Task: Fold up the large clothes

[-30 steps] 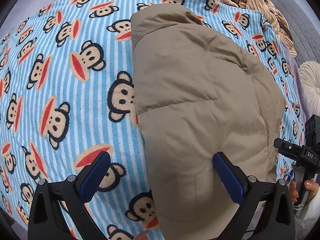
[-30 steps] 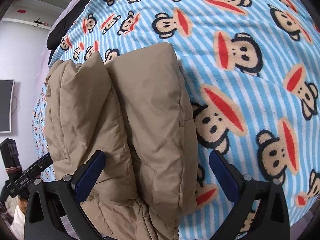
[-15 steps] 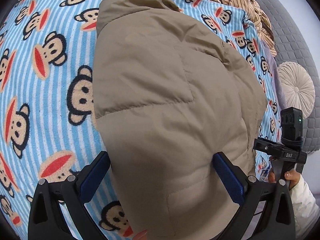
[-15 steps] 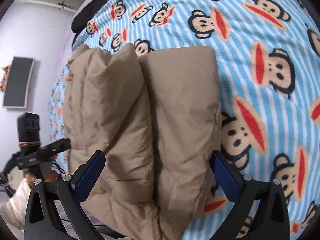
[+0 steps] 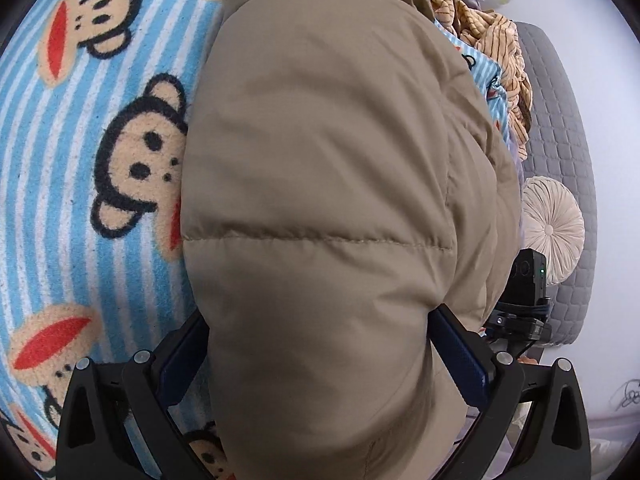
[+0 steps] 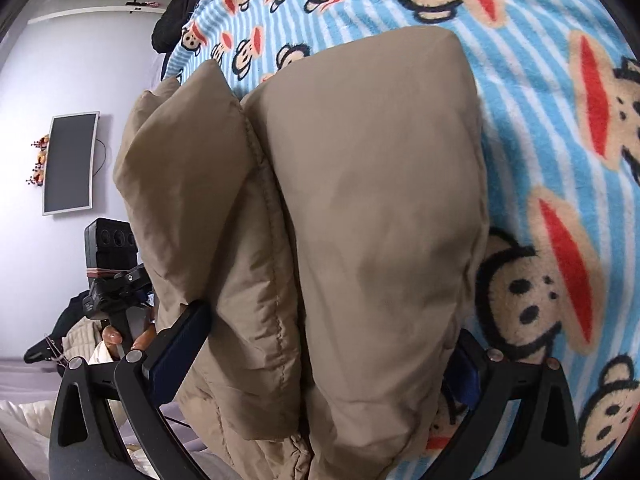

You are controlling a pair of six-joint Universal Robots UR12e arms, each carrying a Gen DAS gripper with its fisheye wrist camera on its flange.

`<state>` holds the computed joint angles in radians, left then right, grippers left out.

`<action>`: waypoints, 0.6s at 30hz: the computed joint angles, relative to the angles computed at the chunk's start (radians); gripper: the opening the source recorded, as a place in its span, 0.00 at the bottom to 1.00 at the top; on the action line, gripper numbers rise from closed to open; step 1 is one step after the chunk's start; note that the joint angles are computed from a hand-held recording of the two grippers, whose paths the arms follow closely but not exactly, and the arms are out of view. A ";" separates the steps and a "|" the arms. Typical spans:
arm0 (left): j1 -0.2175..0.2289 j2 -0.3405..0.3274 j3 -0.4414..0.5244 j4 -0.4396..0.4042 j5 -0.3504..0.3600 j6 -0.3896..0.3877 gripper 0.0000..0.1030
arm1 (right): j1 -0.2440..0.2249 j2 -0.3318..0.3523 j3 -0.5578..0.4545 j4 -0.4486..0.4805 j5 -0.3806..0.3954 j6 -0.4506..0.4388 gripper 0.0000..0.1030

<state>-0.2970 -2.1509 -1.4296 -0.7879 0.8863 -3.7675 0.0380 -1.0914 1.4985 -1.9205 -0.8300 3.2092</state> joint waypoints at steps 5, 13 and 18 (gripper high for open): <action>-0.006 -0.023 0.018 0.009 -0.011 -0.005 1.00 | -0.011 0.031 0.001 0.004 0.044 0.033 1.00; -0.055 -0.046 0.124 -0.094 0.160 0.061 0.97 | -0.022 0.037 0.021 -0.005 0.099 0.103 1.00; -0.081 -0.034 0.164 -0.129 0.270 0.132 0.82 | -0.021 0.018 0.030 -0.007 0.074 0.137 0.99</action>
<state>-0.3782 -2.1849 -1.2652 -0.9164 1.1565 -3.6355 0.0173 -1.0734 1.5289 -1.9272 -0.7560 3.3458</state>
